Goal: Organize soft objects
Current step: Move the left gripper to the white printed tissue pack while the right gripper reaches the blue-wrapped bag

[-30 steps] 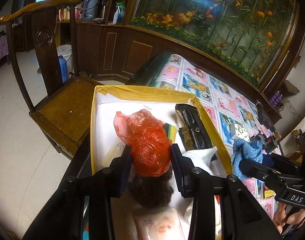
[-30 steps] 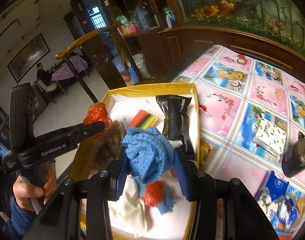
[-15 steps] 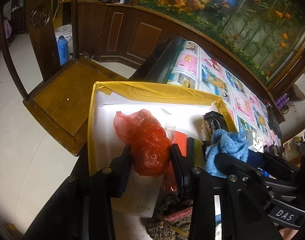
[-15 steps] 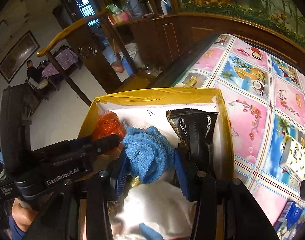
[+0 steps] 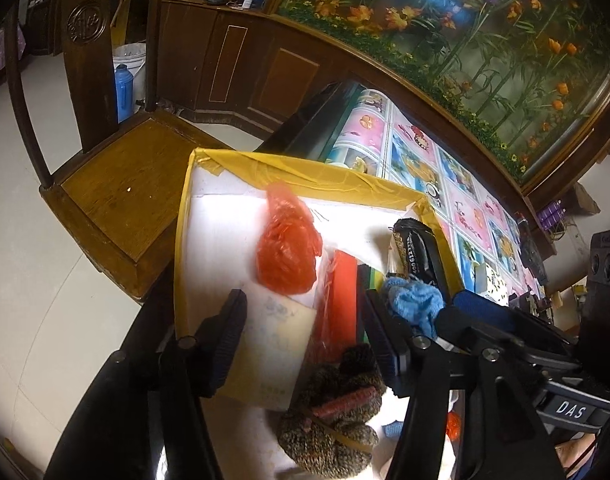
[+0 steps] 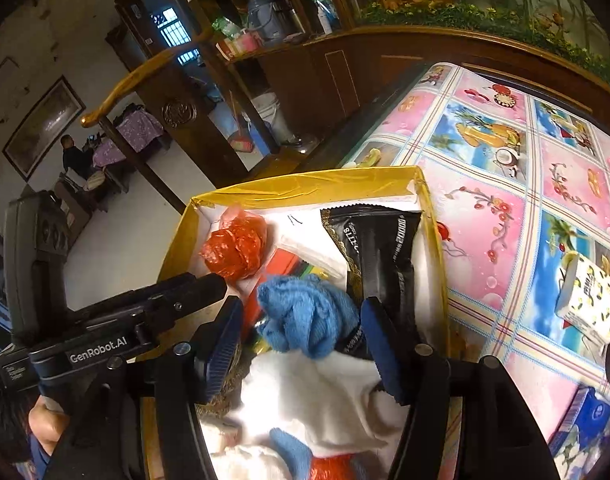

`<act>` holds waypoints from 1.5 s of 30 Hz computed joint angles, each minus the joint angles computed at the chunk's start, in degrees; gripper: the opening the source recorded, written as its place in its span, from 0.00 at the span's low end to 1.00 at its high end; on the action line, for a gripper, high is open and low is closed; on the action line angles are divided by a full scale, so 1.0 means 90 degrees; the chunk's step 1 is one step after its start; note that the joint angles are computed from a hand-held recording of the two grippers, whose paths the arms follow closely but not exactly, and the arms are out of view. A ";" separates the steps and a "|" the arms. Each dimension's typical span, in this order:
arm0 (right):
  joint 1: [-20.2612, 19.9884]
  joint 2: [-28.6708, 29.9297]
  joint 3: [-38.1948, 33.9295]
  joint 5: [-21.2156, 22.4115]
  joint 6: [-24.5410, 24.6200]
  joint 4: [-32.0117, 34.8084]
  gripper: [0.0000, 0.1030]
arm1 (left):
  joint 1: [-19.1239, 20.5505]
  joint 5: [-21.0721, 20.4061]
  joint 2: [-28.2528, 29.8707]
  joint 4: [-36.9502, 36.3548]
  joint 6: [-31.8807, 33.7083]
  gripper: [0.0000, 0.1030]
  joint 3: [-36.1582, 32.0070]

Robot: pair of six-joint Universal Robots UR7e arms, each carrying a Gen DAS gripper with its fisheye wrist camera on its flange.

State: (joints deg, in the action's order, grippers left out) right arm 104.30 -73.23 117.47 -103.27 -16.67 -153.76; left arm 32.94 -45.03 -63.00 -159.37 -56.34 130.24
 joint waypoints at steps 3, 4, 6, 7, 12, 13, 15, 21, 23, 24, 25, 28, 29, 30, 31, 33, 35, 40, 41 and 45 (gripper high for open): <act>-0.0143 -0.0412 0.0264 0.0295 -0.0028 0.0062 0.64 | -0.0175 0.0024 -0.0025 -0.0015 -0.0149 0.57 0.0106; -0.0207 -0.0575 0.0359 0.0400 -0.0050 0.0111 0.64 | -0.0223 0.0029 -0.0016 -0.0024 -0.0167 0.57 0.0118; -0.0366 -0.0963 0.0578 0.0647 -0.0156 0.0248 0.64 | -0.0361 0.0051 0.0019 -0.0013 -0.0227 0.57 0.0142; -0.0432 -0.1130 0.0669 0.0720 -0.0222 0.0301 0.64 | -0.0410 0.0045 0.0025 0.0012 -0.0246 0.57 0.0143; -0.0991 -0.2257 0.1116 0.1175 -0.0561 0.0621 0.64 | -0.0666 -0.0051 0.0275 0.0095 -0.0182 0.57 -0.0019; -0.1153 -0.2525 0.1186 0.1298 -0.0650 0.0734 0.64 | -0.0711 -0.0084 0.0351 0.0115 -0.0157 0.58 -0.0076; -0.1487 -0.3032 0.1285 0.1450 -0.0866 0.0931 0.64 | -0.0795 -0.0138 0.0534 0.0184 -0.0085 0.58 -0.0242; -0.2646 -0.4311 0.1420 0.1590 -0.1678 0.1060 0.67 | -0.1003 -0.0438 0.1245 0.0288 0.0251 0.58 -0.0910; -0.3290 -0.4659 0.1393 0.2027 -0.1894 0.1113 0.69 | -0.1046 -0.0576 0.1556 0.0324 0.0404 0.63 -0.1232; -0.3595 -0.4761 0.1360 0.2262 -0.1907 0.1131 0.69 | -0.1053 -0.0646 0.1714 0.0333 0.0467 0.64 -0.1398; -0.3915 -0.4836 0.1321 0.2508 -0.1895 0.1129 0.69 | -0.1052 -0.0729 0.1885 0.0343 0.0519 0.66 -0.1573; -0.4210 -0.4809 0.1221 0.2272 -0.1629 0.0776 0.69 | -0.0993 -0.0985 0.2425 0.0498 0.0599 0.73 -0.2198; -0.4294 -0.4844 0.1178 0.2349 -0.1506 0.0802 0.69 | -0.0951 -0.1048 0.2607 0.0542 0.0656 0.75 -0.2421; -0.4407 -0.4897 0.1114 0.2558 -0.1470 0.0988 0.69 | -0.0913 -0.1056 0.2797 0.0619 0.0697 0.76 -0.2655; -0.4499 -0.4945 0.1060 0.2743 -0.1425 0.1187 0.69 | -0.0881 -0.1025 0.2961 0.0764 0.0701 0.78 -0.2884; -0.4668 -0.5031 0.0993 0.3013 -0.1392 0.1427 0.69 | -0.0760 -0.0908 0.3306 0.1128 0.0785 0.80 -0.3418; -0.4797 -0.5086 0.0925 0.3218 -0.1407 0.1660 0.69 | -0.0601 -0.0747 0.3582 0.1521 0.0730 0.80 -0.3914; -0.5007 -0.5083 0.0823 0.3617 -0.1291 0.2118 0.70 | -0.0162 -0.0604 0.4060 0.1418 0.0835 0.80 -0.4824; -0.4990 -0.5042 0.0839 0.3652 -0.1253 0.2137 0.70 | -0.0090 -0.0527 0.4162 0.1343 0.0843 0.80 -0.4980; -0.5036 -0.4964 0.0789 0.3642 -0.1152 0.2189 0.70 | 0.0285 -0.0810 0.4653 0.1785 0.0873 0.80 -0.5859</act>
